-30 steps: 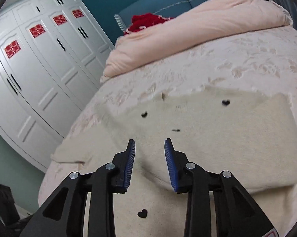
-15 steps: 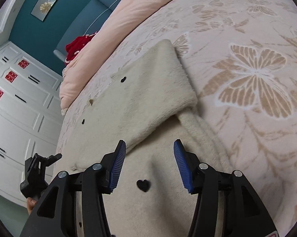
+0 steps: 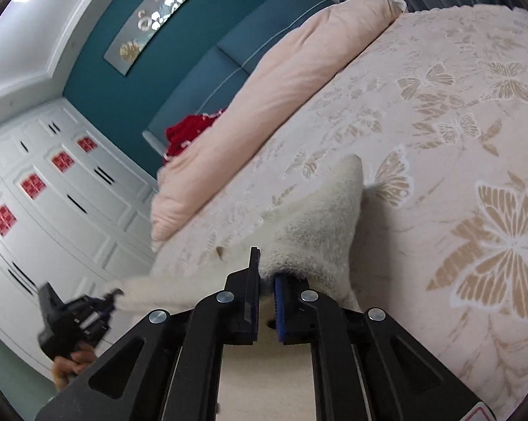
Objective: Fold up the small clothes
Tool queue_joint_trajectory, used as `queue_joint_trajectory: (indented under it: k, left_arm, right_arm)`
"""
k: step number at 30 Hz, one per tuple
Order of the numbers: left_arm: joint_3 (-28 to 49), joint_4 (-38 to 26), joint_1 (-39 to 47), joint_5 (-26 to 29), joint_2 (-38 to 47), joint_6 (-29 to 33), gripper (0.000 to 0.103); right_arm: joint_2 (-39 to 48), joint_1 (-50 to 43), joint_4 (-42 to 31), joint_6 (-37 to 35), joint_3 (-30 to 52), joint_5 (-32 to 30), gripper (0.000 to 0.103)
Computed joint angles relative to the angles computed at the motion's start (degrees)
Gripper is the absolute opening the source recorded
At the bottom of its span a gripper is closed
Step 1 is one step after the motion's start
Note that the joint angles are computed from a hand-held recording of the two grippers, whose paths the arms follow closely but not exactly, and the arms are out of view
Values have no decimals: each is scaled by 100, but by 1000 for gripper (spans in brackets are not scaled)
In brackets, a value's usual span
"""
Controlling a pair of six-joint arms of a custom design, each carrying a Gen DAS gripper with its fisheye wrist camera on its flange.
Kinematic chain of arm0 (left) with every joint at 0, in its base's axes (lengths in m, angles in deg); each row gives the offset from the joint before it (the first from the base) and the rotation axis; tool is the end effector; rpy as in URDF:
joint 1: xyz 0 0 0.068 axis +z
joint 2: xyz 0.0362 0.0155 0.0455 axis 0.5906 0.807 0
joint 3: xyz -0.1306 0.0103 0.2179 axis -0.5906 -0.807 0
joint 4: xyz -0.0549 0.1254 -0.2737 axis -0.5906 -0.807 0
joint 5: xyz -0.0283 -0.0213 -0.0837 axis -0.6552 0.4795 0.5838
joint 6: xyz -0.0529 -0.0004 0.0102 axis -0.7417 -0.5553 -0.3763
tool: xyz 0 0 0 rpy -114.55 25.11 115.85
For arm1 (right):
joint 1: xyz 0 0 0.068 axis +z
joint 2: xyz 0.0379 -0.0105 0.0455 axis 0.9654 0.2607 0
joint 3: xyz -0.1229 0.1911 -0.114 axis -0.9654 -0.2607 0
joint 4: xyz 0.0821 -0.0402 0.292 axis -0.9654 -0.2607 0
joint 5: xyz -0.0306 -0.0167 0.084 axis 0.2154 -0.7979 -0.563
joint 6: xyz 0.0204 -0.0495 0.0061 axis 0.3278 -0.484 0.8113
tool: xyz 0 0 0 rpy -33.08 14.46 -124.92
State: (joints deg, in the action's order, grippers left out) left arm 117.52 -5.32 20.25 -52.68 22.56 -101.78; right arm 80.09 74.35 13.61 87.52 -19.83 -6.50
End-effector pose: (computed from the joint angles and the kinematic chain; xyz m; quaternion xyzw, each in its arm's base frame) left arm 0.3558 -0.1080 0.1991 -0.1127 0.8818 -0.2639 0.3743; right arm 0.2408 0.0083 0.1427 0.2153 0.8344 0.2837 0.4206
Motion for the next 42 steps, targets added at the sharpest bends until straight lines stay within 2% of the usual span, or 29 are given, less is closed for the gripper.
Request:
queue_joint_trajectory:
  k: [2, 4, 5, 7, 9, 10, 12, 14, 16, 20, 21, 22, 24, 25, 28, 29, 31, 33, 35, 36, 38, 42]
  left_arm:
    - [-81, -177, 67, -38, 397, 189, 7]
    - [-53, -513, 119, -110, 1076, 268, 7]
    - [-189, -478, 149, -130, 1249, 249, 7]
    - [-704, 211, 177, -104, 1118, 124, 8]
    - [-748, 240, 123, -174, 1078, 20, 9]
    - [-732, 239, 111, -204, 1101, 26, 10]
    - [-750, 282, 82, -268, 1123, 94, 10]
    - [-863, 421, 16, -388, 1074, 181, 10]
    - [-951, 594, -26, -499, 1089, 255, 11]
    - [-945, 641, -139, -741, 1117, 362, 11]
    - [-907, 577, -169, -806, 1123, 454, 11]
    - [-862, 505, -195, -861, 1134, 555, 11]
    - [-815, 441, -210, -892, 1149, 691, 12]
    - [-839, 481, -184, -848, 1150, 718, 12]
    - [-1002, 706, -67, -631, 1082, 627, 12]
    - [-1066, 704, -7, -520, 984, 536, 13]
    - [-1391, 673, 185, -237, 495, 270, 21]
    - [-1947, 650, 540, -49, -268, 129, 43]
    - [-2458, 485, 1172, 191, -1033, 249, 51]
    - [-2595, 268, 1607, 284, -1309, 386, 54]
    - [-2623, -147, 2704, 537, -1487, 758, 55]
    - [-1812, -616, 4799, 674, -622, 1285, 57]
  right_arm:
    - [1322, 90, -140, -276, 341, 60, 7]
    - [2008, 134, 19, -78, 354, 40, 7]
    - [1919, 137, 291, -97, 190, 32, 7]
    - [1398, 179, 30, 121, 72, 73, 7]
    - [834, 242, -408, 108, -10, 222, 10]
    - [451, 307, -724, 62, -80, 420, 11]
    - [-455, 656, -1440, 61, -225, 1284, 12]
    - [-1039, 1013, -1757, -15, -242, 1838, 12]
    - [-694, 1247, -1668, -271, 113, 1902, 12]
    - [1316, 1192, -1241, -775, 982, 1910, 11]
    - [1868, 982, -1291, -734, 1179, 1938, 3]
    - [2132, 765, -1266, -598, 1133, 1935, 0]
    - [1798, 300, -865, -301, 707, 1361, 0]
    - [1527, 317, -902, -260, 560, 1450, 0]
    - [1764, 655, -1153, -676, 645, 1840, 0]
    - [1525, 857, -1389, -648, 618, 2130, 0]
    - [782, 1267, -2004, -337, 535, 2246, 12]
    - [-301, 1949, -2476, 119, 176, 2364, 13]
    - [-861, 3068, -3018, 573, 39, 2964, 13]
    - [-985, 3760, -3248, 921, -5, 3370, 13]
    - [-832, 5004, -3539, 1741, 43, 3931, 13]
    - [-310, 6654, -3632, 3497, 201, 4246, 17]
